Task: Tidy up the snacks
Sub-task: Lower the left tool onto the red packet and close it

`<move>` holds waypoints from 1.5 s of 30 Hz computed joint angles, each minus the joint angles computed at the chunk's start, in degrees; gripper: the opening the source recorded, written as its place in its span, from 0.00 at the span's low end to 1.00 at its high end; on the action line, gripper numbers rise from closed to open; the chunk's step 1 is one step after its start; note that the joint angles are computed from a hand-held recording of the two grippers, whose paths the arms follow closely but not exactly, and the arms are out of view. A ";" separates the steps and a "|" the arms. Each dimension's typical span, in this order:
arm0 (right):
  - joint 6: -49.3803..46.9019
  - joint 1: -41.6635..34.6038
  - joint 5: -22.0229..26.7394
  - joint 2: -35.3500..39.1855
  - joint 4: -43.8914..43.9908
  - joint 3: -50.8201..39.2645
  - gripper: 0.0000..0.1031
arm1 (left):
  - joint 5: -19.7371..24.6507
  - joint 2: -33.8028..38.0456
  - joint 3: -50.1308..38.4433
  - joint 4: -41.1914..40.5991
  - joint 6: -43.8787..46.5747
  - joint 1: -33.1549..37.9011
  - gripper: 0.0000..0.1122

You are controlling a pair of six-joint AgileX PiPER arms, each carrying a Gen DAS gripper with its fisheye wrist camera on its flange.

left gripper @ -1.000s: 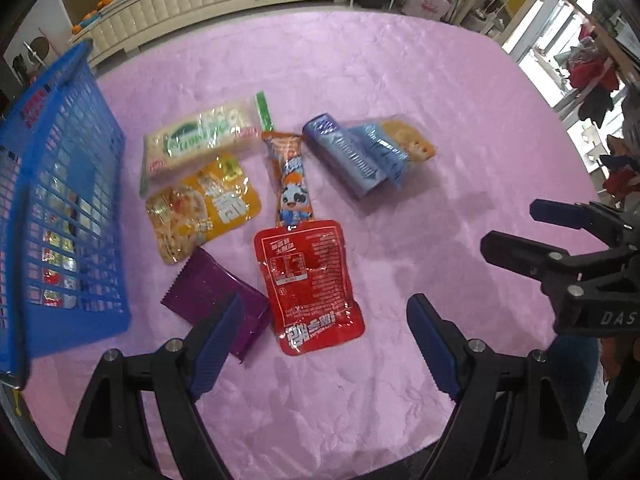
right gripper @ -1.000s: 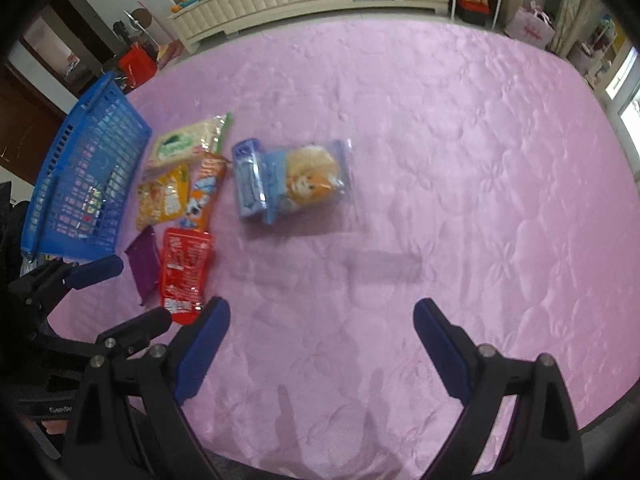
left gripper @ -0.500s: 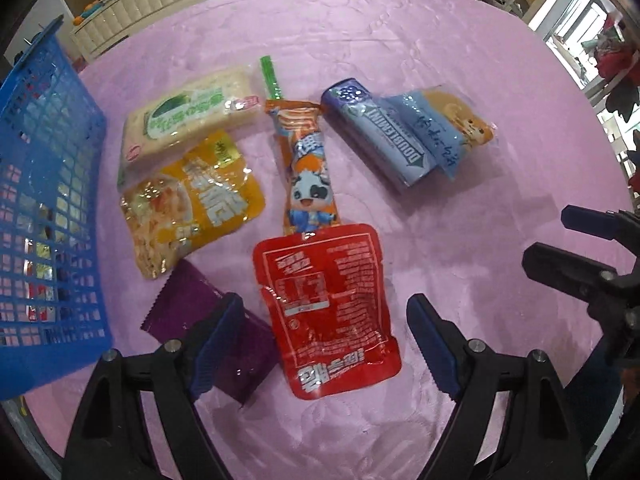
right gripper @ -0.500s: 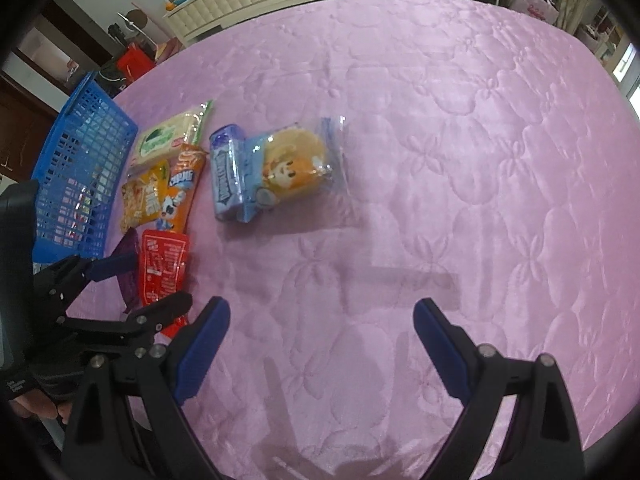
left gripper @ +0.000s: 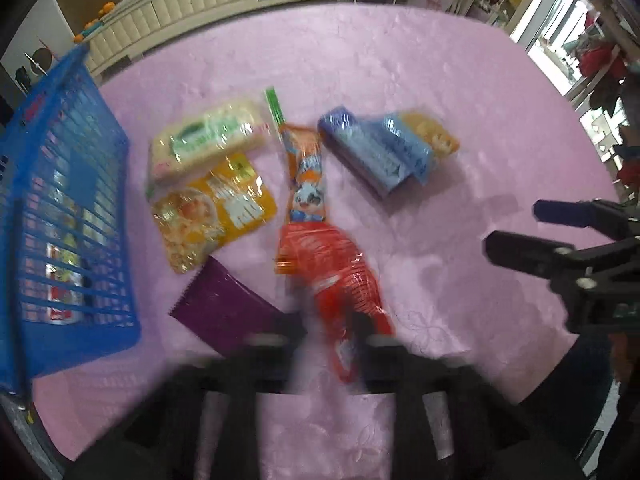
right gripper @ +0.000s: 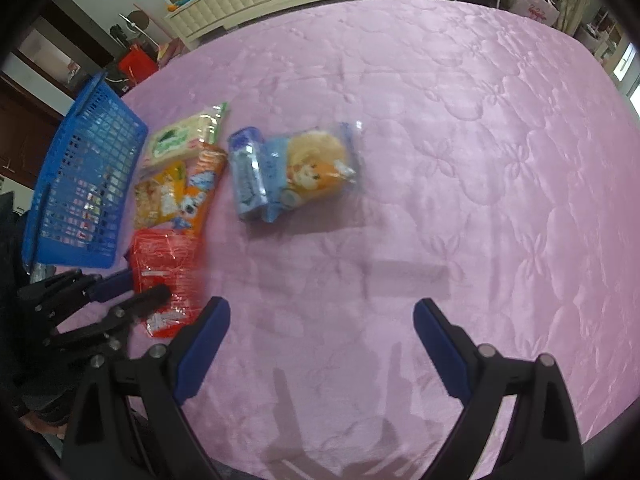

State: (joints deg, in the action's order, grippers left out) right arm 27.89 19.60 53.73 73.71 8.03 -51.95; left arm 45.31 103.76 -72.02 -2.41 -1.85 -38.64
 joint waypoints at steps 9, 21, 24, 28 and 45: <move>3.04 3.83 1.93 3.73 -0.84 -8.45 0.92 | 2.45 -8.25 0.18 -1.16 3.54 3.84 0.05; 4.06 8.92 0.91 12.35 -0.32 -16.84 0.92 | 2.42 -14.21 2.56 -5.01 12.36 9.94 0.05; 3.18 8.54 0.65 12.69 1.35 -15.71 0.92 | 2.55 -13.91 2.89 -6.83 13.78 9.78 0.05; 2.43 6.67 0.38 10.21 1.68 -12.23 0.92 | 1.13 -11.63 3.42 -8.31 14.36 7.90 0.28; -5.92 -5.65 0.12 -1.21 2.83 2.13 0.92 | 0.41 6.55 -4.45 -4.69 11.90 -0.89 0.64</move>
